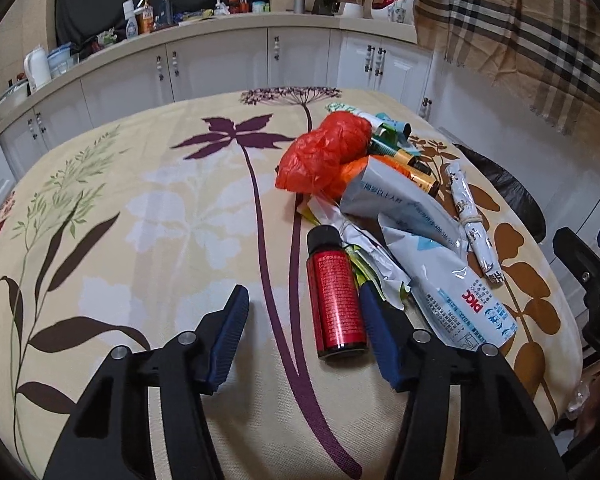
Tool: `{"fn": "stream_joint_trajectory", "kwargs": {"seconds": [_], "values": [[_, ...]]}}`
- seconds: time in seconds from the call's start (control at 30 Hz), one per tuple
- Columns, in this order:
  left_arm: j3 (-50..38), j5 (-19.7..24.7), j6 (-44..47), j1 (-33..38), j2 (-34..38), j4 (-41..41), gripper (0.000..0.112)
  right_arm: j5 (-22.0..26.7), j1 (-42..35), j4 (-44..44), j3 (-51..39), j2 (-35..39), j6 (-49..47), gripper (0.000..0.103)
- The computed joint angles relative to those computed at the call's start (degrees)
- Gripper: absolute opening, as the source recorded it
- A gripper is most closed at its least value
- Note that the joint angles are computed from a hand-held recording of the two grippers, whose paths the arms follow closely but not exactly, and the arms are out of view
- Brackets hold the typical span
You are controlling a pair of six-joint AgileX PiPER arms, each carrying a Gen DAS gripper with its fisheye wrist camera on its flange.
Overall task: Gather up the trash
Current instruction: 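Grasp the red spray can with the left tool while the right tool grasps a toothpaste tube, then carry both items over the black bin and open both tools to drop them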
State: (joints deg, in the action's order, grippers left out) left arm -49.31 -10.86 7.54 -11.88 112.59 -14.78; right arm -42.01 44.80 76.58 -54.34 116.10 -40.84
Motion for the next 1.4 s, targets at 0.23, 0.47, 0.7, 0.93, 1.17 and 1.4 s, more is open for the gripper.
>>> {"fn": "stream_joint_trajectory", "kwargs": {"seconds": [0.23, 0.47, 0.7, 0.93, 1.17, 1.4], "values": [[0.4, 0.15, -10.6, 1.5, -0.25, 11.38, 0.025, 0.96, 0.68, 0.15, -0.88, -0.01, -1.11, 0.099], [2.44, -0.99, -14.65, 3.69, -1.31, 15.86, 0.025, 3.27, 1.98, -1.29, -2.23, -0.22, -1.69, 0.091], [5.41, -3.09, -5.26, 6.74, -2.91, 7.38, 0.025, 8.88, 3.02, -1.11, -6.0, 1.08, -5.75, 0.072], [6.53, -3.88, -2.44, 10.53, -3.42, 5.4, 0.025, 16.28, 3.17, 4.21, -10.49, 3.72, -14.6, 0.038], [7.34, -4.92, -4.33, 11.62, -3.91, 7.63, 0.025, 19.11, 3.43, 7.35, -11.55, 4.16, -19.53, 0.014], [8.87, -6.13, -5.16, 11.56, -6.3, 8.42, 0.025, 20.54, 3.69, 2.4, -9.65, 2.19, -14.74, 0.009]]}}
